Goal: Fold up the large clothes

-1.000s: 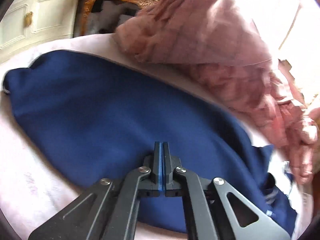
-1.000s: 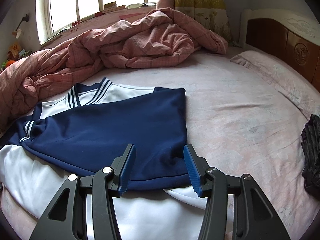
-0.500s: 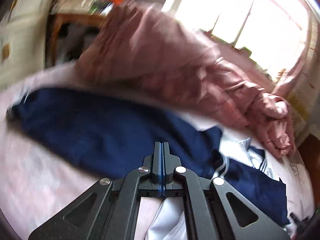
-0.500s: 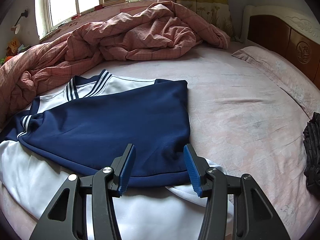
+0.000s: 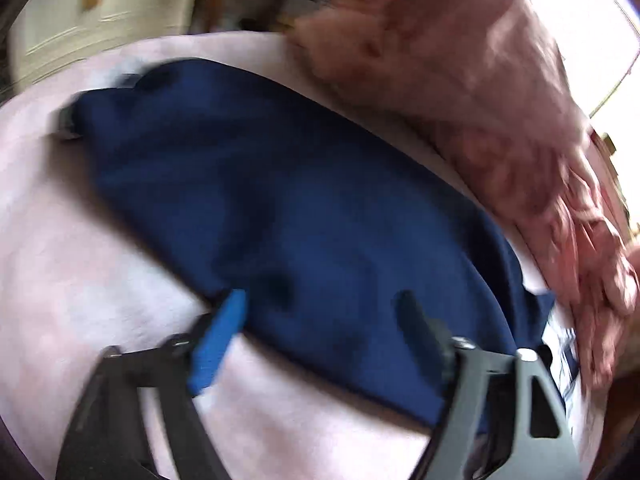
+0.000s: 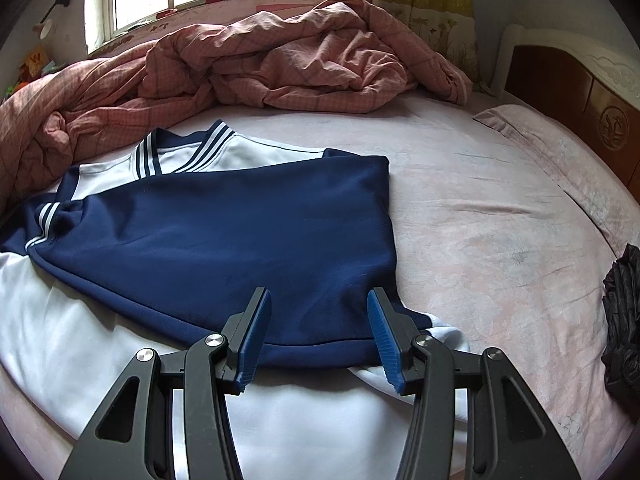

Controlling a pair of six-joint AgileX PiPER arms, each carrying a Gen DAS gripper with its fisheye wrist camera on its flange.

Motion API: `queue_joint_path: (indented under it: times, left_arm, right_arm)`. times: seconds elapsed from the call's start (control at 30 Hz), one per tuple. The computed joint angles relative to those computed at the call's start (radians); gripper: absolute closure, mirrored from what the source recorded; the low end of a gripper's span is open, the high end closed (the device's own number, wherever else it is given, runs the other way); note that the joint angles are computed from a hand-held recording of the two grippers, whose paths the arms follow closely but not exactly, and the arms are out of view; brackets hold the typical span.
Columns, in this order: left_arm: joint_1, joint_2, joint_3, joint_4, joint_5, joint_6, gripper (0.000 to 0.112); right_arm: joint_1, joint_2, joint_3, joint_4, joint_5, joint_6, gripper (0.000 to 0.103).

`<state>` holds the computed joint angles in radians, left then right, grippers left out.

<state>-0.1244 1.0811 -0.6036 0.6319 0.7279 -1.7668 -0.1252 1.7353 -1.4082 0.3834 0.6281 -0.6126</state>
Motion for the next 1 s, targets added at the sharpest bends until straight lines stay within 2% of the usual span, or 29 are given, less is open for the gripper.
queue_joint_path:
  times: [0.13,0.17,0.2,0.23,0.27,0.3,0.37,0.47,0.5,0.53,0.6,0.7,0.8,0.9,0.93,0.97,1.0]
  left_arm:
    - [0.079,0.035,0.006,0.014,-0.087,0.073,0.03]
    - [0.097,0.033,0.012,0.039,-0.107,0.057,0.041]
    - [0.094,0.032,0.015,0.07,-0.103,0.037,0.058]
    - [0.087,0.049,0.006,0.083,-0.089,0.058,0.106]
    - [0.091,0.074,-0.003,0.087,-0.116,0.09,0.111]
    - [0.086,0.072,-0.001,0.11,-0.133,0.082,0.111]
    - [-0.002,0.025,-0.001,0.249,-0.079,-0.043,0.111]
    - [-0.266,-0.014,-0.046,0.478,0.135,-0.214,0.111]
    - [-0.349,-0.013,-0.065,0.536,0.181,-0.257,0.111]
    - [-0.419,-0.005,-0.084,0.592,0.195,-0.287,0.111]
    - [-0.536,0.037,-0.14,0.678,0.177,-0.313,0.111]
    - [-0.678,0.193,-0.291,0.703,0.095,-0.224,0.111]
    - [-0.74,0.376,-0.456,0.597,0.03,-0.041,0.111]
    - [-0.73,0.49,-0.526,0.473,-0.008,0.093,0.109]
    - [-0.722,0.512,-0.547,0.413,0.0,0.168,0.101]
    - [-0.72,0.525,-0.553,0.392,0.007,0.203,0.079]
    - [-0.733,0.521,-0.547,0.405,0.034,0.198,0.065]
  right_arm:
    - [-0.002,0.008,-0.005,-0.02,-0.001,0.023,0.051]
    - [-0.007,0.011,-0.01,-0.007,0.009,0.015,0.051]
    - [-0.013,0.015,-0.018,0.012,0.023,0.002,0.051]
    - [-0.018,0.017,-0.023,0.029,0.035,-0.011,0.051]
    - [-0.022,0.018,-0.025,0.04,0.041,-0.019,0.051]
    - [-0.023,0.02,-0.027,0.043,0.044,-0.021,0.051]
    - [-0.019,0.023,-0.026,0.037,0.041,-0.022,0.051]
    - [-0.012,0.024,-0.022,0.016,0.037,-0.002,0.051]
    - [-0.013,0.025,-0.024,0.022,0.044,-0.003,0.051]
    - [-0.017,0.026,-0.026,0.035,0.053,-0.008,0.051]
    - [-0.025,0.036,-0.039,0.066,0.072,-0.024,0.051]
    - [-0.015,0.04,-0.033,0.055,0.064,-0.003,0.051]
    - [0.01,0.027,-0.007,0.003,0.026,0.026,0.051]
    - [0.019,0.005,0.019,0.001,-0.002,0.015,0.051]
    - [0.016,0.001,0.02,0.018,0.003,-0.001,0.051]
    - [0.012,-0.002,0.019,0.035,0.011,-0.016,0.051]
    - [0.008,-0.002,0.015,0.046,0.019,-0.027,0.051]
